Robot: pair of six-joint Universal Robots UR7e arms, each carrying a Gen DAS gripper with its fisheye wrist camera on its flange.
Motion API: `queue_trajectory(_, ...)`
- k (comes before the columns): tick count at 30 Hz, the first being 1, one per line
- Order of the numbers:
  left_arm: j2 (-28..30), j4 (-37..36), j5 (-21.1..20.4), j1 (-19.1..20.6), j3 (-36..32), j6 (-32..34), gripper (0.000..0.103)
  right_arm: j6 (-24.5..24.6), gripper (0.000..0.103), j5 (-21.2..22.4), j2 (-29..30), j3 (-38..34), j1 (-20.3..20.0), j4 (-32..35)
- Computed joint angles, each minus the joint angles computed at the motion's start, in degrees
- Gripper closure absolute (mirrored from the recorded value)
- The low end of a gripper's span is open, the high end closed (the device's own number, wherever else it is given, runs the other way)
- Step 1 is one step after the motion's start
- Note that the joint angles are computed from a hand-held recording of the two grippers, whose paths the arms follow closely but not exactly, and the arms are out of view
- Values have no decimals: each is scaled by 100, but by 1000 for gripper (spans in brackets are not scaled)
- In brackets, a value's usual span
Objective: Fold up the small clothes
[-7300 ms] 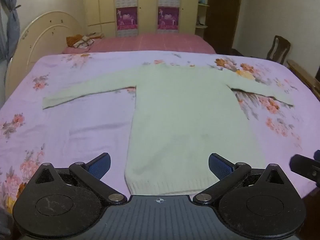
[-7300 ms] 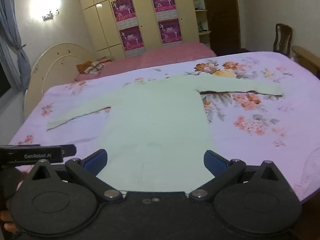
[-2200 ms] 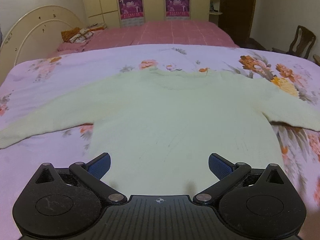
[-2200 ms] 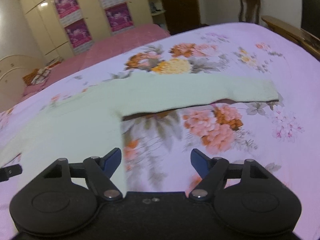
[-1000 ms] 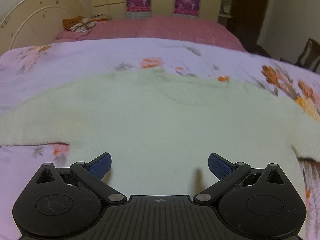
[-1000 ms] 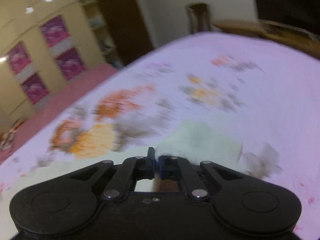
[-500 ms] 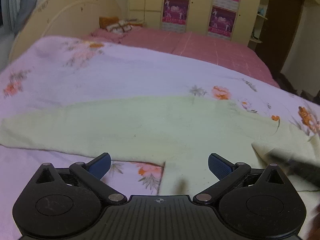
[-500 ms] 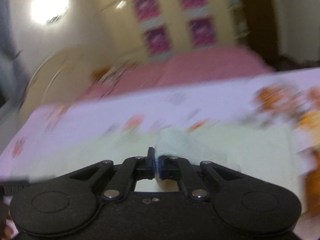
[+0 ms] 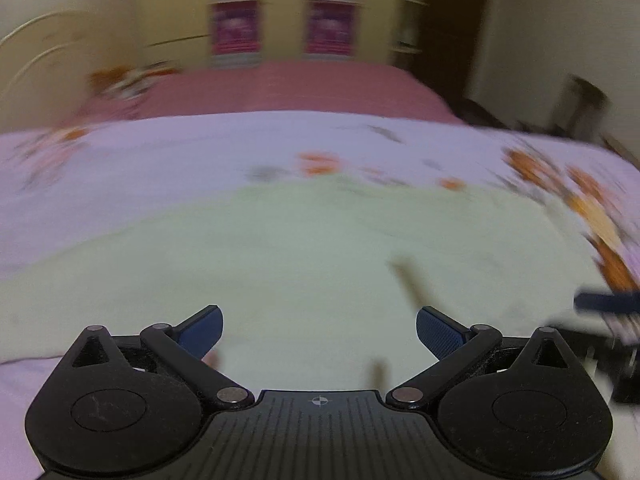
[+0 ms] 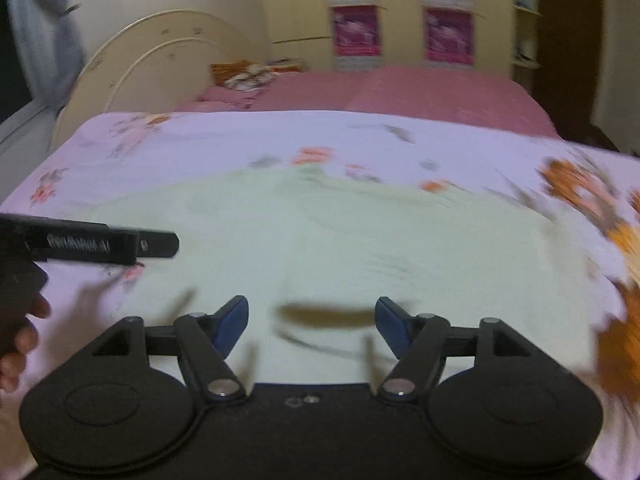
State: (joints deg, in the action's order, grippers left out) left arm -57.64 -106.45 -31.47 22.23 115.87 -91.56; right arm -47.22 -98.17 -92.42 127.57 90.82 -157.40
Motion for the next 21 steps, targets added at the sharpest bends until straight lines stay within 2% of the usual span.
queue_trajectory(2, 382, -452, 64, -8, -144, 697, 0, -21, 31, 113, -290, 113, -293, -197)
queue_trajectory(4, 720, -285, 187, 9, -396, 883, 0, 47, 30, 83, -473, 151, -481, -415)
queue_trajectory(7, 986, -431, 311, 122, -578, 1060, 1, 327, 30, 113, -648, 66, -818, -301)
queue_trajectory(9, 1045, -747, 397, 175, -586, 1188, 20, 612, 30, 244, -708, 24, -972, -208)
queue_trajectory(10, 1093, -867, 381, 212, -623, 1265, 21, 610, 30, 382, -830, 29, -1146, -121)
queue_trajectory(14, 1224, -635, 319, 223, -661, 1121, 21, 580, 30, 581, -959, 47, -1394, -65)
queue_trajectory(17, 1141, -876, 244, 88, -472, 1304, 21, 590, 30, 649, -998, 2, -1466, 35)
queue_trajectory(21, 1181, -282, 249, 19, -559, 1155, 21, 598, 30, 737, -1010, -20, -1560, 68)
